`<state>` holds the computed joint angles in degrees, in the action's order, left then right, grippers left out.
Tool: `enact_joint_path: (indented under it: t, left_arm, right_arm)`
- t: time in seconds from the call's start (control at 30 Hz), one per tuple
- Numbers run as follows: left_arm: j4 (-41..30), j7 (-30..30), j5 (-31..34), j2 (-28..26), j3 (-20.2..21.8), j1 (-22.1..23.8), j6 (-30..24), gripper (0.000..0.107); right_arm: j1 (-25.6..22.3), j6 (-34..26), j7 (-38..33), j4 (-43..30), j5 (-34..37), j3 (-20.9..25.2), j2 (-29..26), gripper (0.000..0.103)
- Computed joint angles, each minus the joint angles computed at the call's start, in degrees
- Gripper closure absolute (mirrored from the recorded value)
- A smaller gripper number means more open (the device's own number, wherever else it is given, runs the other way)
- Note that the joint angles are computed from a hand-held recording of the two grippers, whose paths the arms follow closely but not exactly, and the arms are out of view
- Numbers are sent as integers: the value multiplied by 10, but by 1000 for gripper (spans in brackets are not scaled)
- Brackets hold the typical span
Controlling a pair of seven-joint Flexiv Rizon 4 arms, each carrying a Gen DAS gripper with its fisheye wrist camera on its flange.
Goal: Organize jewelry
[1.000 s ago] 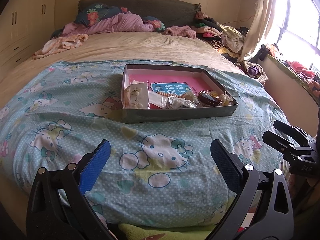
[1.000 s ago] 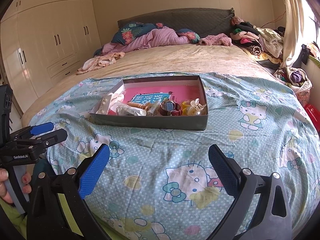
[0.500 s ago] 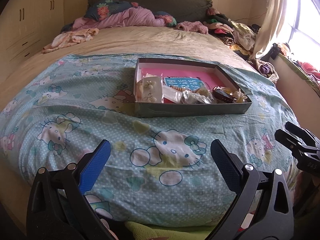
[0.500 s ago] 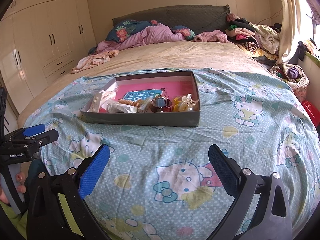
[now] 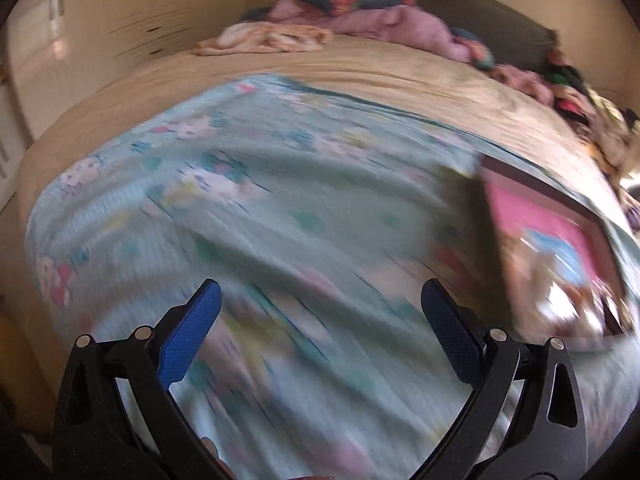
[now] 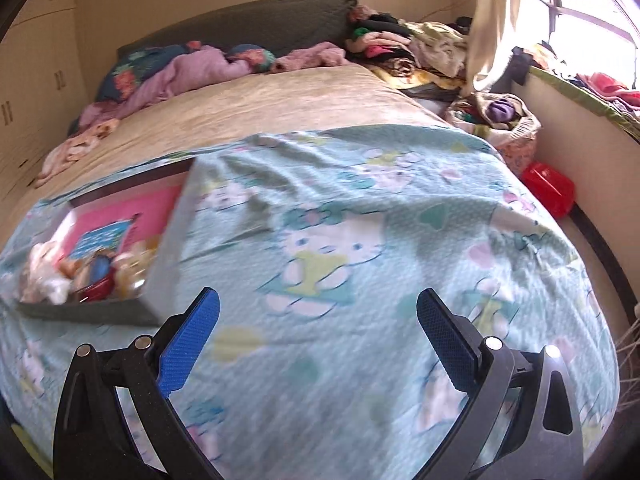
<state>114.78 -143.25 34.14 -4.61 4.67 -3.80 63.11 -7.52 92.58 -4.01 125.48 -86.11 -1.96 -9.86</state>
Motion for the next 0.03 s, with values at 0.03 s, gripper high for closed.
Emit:
enact_joint_path:
  t: [0.03]
  left_arm:
    - [-14,5,-10,-18,5,12,-2,13]
  right_arm:
    - [0,0,0,0,0,0,0,5]
